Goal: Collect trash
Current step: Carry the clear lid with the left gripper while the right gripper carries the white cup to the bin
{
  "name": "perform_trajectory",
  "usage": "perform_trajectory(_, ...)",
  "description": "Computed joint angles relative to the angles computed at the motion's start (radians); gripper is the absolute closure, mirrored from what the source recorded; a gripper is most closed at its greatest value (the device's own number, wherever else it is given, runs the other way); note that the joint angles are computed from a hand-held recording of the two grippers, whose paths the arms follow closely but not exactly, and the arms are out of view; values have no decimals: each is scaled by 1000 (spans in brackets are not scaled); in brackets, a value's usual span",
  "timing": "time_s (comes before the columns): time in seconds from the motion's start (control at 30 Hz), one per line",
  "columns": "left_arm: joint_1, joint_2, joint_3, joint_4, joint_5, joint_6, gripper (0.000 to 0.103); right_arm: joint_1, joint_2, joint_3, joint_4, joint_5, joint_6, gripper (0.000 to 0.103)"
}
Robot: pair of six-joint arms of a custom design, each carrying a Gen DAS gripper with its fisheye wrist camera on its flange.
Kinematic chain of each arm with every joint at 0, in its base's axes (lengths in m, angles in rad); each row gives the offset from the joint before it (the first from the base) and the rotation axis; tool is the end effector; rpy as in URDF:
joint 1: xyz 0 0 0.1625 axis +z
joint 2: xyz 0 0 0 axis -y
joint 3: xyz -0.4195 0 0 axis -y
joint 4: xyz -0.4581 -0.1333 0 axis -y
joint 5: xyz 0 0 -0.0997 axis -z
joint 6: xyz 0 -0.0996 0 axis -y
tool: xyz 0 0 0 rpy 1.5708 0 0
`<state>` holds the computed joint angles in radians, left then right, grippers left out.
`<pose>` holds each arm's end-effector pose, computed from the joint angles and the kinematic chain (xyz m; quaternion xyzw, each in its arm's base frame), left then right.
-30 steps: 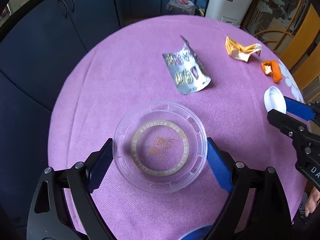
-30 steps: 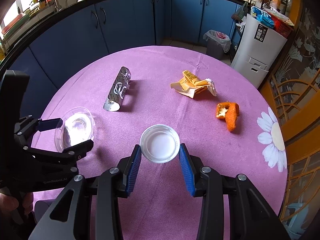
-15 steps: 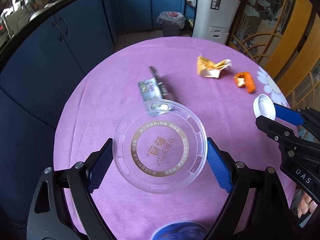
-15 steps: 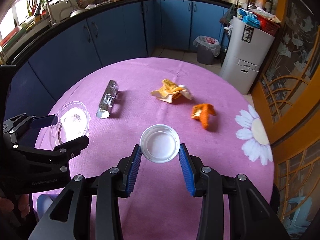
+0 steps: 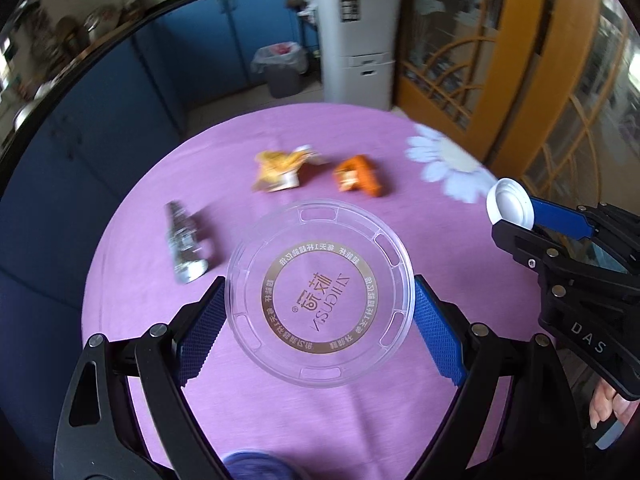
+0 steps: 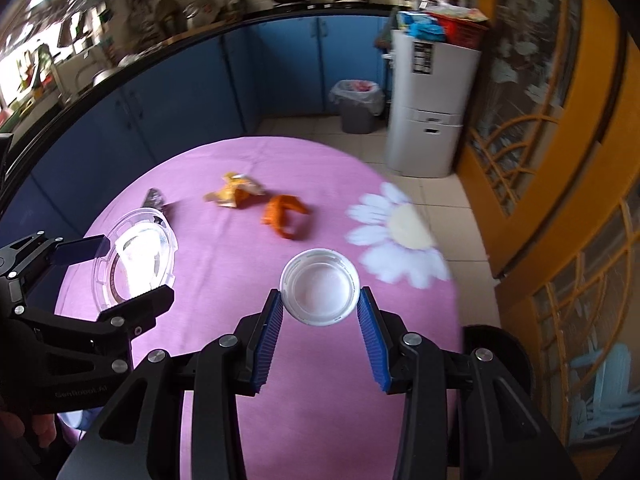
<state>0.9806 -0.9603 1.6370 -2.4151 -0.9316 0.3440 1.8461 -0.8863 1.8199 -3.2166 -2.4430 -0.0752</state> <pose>-0.2346 -0.6965 0.1572 0.4025 0.8565 -0.1173 0.3010 0.2330 -0.6149 0.1360 0.0031 -0.8622 0.3540 0.3624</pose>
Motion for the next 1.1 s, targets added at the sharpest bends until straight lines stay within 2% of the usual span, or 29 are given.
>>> perform_trajectory(0.3, -80, 51, 31, -15, -51, 41, 16, -50, -143, 165, -98, -48, 60, 65)
perform_trajectory(0.57, -139, 100, 34, -31, -77, 60, 16, -92, -231, 261, -158, -64, 87, 65)
perform_trajectory(1.1, -218, 231, -28, -43, -115, 78, 15, -191, -337, 365, -222, -27, 97, 65)
